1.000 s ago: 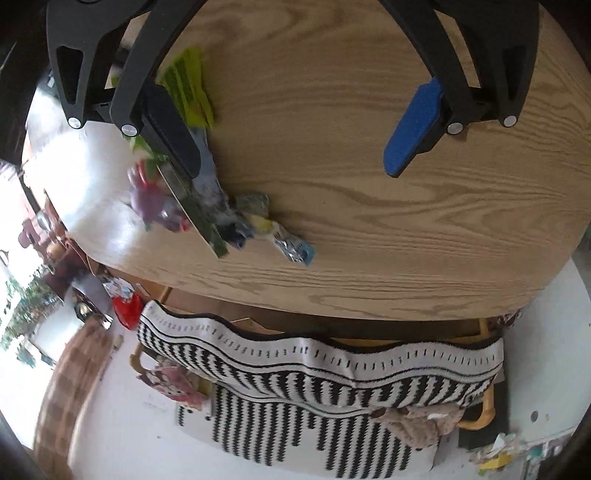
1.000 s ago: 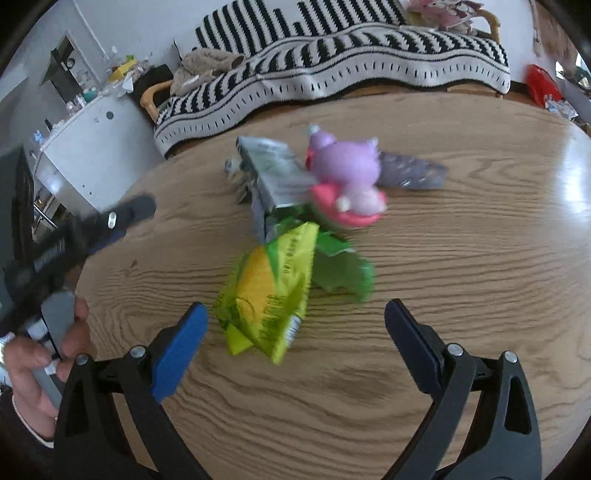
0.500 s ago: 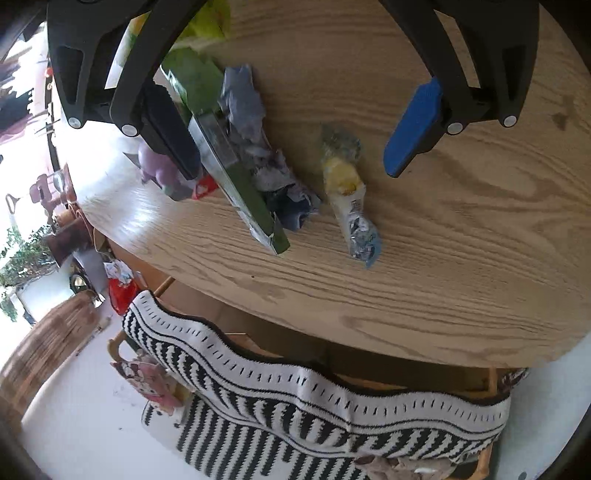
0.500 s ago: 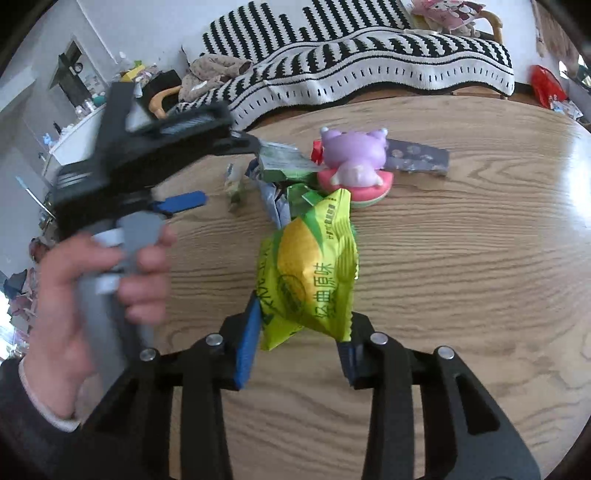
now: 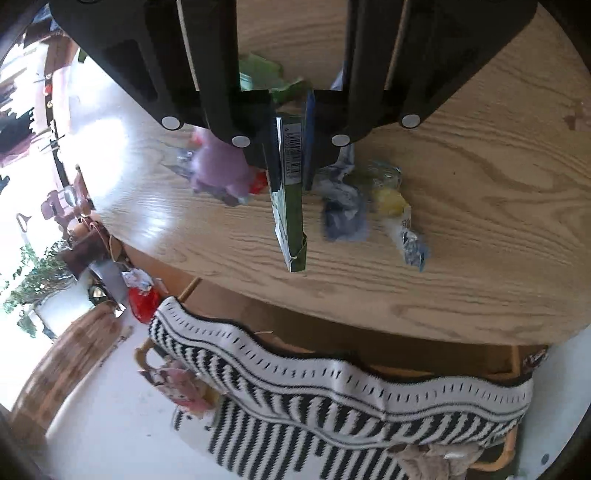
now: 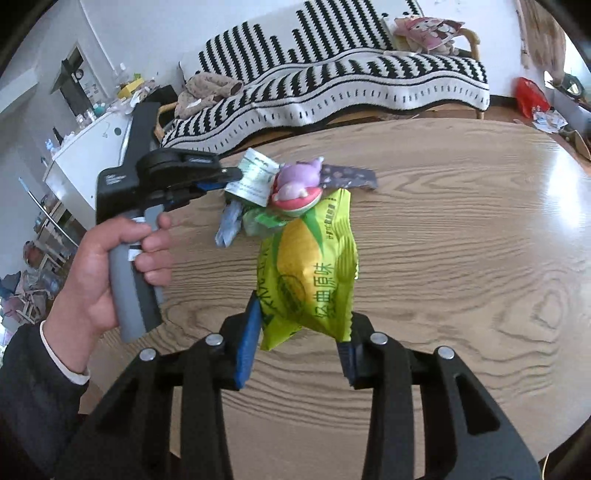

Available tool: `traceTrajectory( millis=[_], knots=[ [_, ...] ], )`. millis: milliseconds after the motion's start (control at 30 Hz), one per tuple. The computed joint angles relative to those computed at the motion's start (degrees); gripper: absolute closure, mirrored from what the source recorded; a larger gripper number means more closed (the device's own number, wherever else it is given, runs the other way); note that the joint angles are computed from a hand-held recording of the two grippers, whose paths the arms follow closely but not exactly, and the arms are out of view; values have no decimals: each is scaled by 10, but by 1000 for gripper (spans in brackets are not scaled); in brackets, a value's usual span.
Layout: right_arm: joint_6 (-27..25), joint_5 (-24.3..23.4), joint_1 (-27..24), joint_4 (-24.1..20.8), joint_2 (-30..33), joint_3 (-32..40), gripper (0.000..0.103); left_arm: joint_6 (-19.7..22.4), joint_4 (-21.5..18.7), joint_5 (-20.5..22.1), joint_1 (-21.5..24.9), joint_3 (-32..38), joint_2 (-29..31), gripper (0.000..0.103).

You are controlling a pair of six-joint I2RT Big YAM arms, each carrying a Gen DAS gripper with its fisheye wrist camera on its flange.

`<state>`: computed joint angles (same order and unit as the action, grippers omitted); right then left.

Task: Collect trash
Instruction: 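Carry the green packet and chip bag over the black bin and open both grippers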

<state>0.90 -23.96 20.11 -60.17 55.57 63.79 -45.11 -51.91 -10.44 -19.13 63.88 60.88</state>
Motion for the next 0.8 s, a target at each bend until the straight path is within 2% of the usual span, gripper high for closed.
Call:
traceTrajectory(
  millis=[200,300,367,600,667,800],
  knots=[
    [-27,-17,-56,-21,-35,-1,66,-10,-26,-54,-46,24,-26,93],
    [-61,-26,-109,-41,-47,-1,66,-5,-40,-93,-94,46,-26,93],
    [-88,-31,-154,-53,-51,0,66,6,-39,-105,-142,66,-12,93],
    [-209,-68,-424,-91,-30,10,66,47,-13,-118,-293,146,87,93],
    [-248,-73,-504,-101,-6,17,66,60,0,-111,-328,176,127,93],
    [-289,-53,-632,-108,52,36,66,69,22,-81,-380,236,203,93]
  ],
)
